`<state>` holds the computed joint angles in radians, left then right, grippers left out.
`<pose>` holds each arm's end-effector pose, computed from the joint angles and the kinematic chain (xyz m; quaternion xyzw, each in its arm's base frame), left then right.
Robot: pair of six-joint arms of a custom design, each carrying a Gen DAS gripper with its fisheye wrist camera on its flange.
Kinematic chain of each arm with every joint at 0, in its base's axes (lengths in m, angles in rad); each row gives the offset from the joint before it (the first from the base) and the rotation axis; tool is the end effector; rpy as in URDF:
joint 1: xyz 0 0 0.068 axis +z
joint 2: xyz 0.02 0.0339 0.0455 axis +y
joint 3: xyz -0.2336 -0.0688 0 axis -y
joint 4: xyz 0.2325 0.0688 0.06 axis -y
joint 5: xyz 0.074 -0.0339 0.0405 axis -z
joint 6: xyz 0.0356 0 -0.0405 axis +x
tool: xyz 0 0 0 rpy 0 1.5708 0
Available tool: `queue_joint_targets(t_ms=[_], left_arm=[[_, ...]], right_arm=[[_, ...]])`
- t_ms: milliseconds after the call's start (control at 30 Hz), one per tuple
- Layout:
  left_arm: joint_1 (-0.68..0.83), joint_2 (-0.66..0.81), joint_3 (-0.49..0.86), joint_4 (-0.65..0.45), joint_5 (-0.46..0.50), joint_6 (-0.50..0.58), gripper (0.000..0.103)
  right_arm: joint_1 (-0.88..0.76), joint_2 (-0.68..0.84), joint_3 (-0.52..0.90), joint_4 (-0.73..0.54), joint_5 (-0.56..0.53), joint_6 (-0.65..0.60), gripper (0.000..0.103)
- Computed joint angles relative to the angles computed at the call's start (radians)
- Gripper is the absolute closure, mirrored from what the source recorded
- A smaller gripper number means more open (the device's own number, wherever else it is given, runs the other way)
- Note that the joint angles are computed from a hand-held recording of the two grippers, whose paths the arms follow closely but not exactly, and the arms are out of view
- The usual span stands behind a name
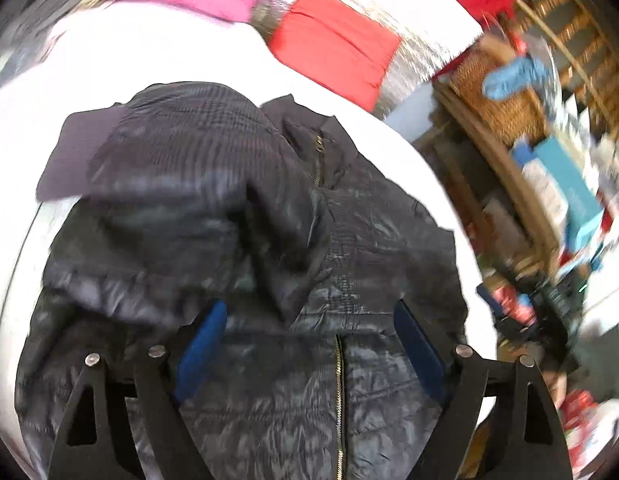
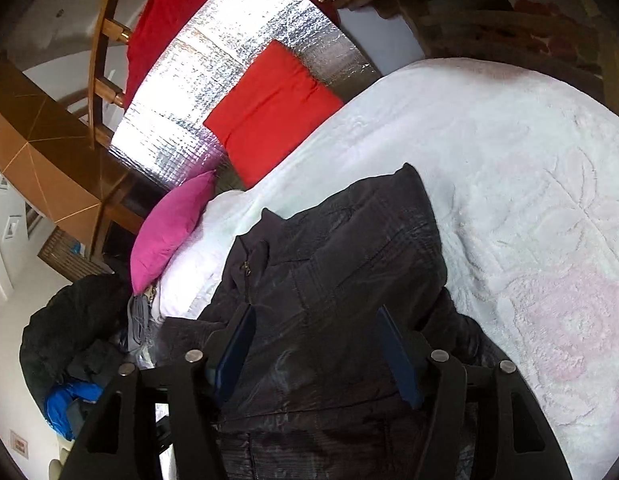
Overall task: Fold large clothes
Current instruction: 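Fold the held sleeve across the jacket body with the left tool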
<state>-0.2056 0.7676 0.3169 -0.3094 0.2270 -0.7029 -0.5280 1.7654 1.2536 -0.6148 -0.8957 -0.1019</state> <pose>0.1610 -0.0418 0.1536 -0.1814 0.8960 -0.2654 0.3064 0.3065 -0.1466 0.1942 0.0927 0.8795 0.3401 0.3196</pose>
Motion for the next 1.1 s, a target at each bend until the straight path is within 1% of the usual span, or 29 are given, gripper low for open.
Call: queue_joint_targets(t_ms=[33,100,200,233,267,333,367,433,467,500,533,600,667,700,767,800,867,900,933,967,1000,1033,1100], left_arm=[[0.068,-0.033,-0.014,-0.02,0.052,0.002,0.017],[0.244,-0.077,-0.045,-0.032,0.197,0.01,0.017],[0.452,0.012,-0.036,0.024,0.345,-0.016,0.017],[0.533,0.038,-0.049,0.062,0.41,-0.046,0.017],[0.593,0.067,-0.062,0.102,0.454,-0.079,0.017],[0.676,0.135,-0.066,0.147,0.508,-0.116,0.016],[0.719,0.197,-0.074,0.205,0.542,-0.138,0.016],[0.755,0.304,-0.087,0.325,0.582,-0.185,0.016],[0.768,0.327,-0.098,0.368,0.598,-0.205,0.016],[0.79,0.36,-0.108,0.433,0.621,-0.239,0.016],[0.805,0.378,-0.112,0.477,0.628,-0.262,0.016],[0.818,0.405,-0.1,0.499,0.616,-0.264,0.016],[0.825,0.425,-0.118,0.555,0.614,-0.287,0.016],[0.84,0.472,-0.119,0.604,0.622,-0.298,0.016],[0.877,0.554,-0.104,0.65,0.655,-0.297,0.016],[0.891,0.613,-0.1,0.701,0.672,-0.308,0.017],[0.887,0.675,-0.102,0.775,0.672,-0.339,0.018],[0.882,0.697,-0.1,0.8,0.666,-0.349,0.025],[0.876,0.71,-0.089,0.797,0.66,-0.345,0.03],[0.872,0.715,-0.075,0.772,0.653,-0.332,0.04],[0.863,0.709,-0.065,0.739,0.635,-0.314,0.047],[0.869,0.683,-0.063,0.695,0.63,-0.288,0.049],[0.838,0.612,-0.061,0.633,0.572,-0.263,0.06]], right_arm=[[0.005,-0.002,-0.004,-0.002,-0.002,-0.008,0.036],[0.024,-0.01,-0.014,-0.004,-0.001,-0.024,0.036],[0.043,-0.028,-0.033,0.007,0.007,-0.049,0.036],[0.054,-0.042,-0.047,0.026,0.018,-0.045,0.036],[0.06,-0.046,-0.054,0.035,0.021,-0.042,0.036],[0.071,-0.042,-0.052,0.041,0.018,-0.033,0.036],[0.074,-0.038,-0.051,0.044,0.018,-0.029,0.036],[0.077,-0.028,-0.044,0.048,0.021,-0.022,0.036],[0.076,-0.021,-0.039,0.049,0.02,-0.019,0.036],[0.075,-0.016,-0.037,0.051,0.018,-0.015,0.036],[0.075,-0.012,-0.035,0.052,0.017,-0.013,0.036],[0.075,-0.004,-0.033,0.05,0.02,-0.017,0.036],[0.079,0.003,-0.029,0.045,0.027,-0.024,0.036],[0.082,0.003,-0.031,0.047,0.032,-0.026,0.036],[0.089,0.001,-0.039,0.065,0.041,-0.018,0.036],[0.094,0.001,-0.041,0.072,0.046,-0.014,0.036],[0.105,-0.001,-0.05,0.088,0.057,-0.005,0.036],[0.111,-0.002,-0.055,0.096,0.063,0.0,0.036],[0.12,-0.004,-0.062,0.106,0.074,0.001,0.036],[0.126,-0.007,-0.069,0.118,0.084,0.002,0.036],[0.132,-0.011,-0.076,0.129,0.093,0.006,0.036],[0.139,-0.018,-0.089,0.15,0.107,0.011,0.036],[0.142,-0.028,-0.104,0.176,0.126,0.016,0.037]])
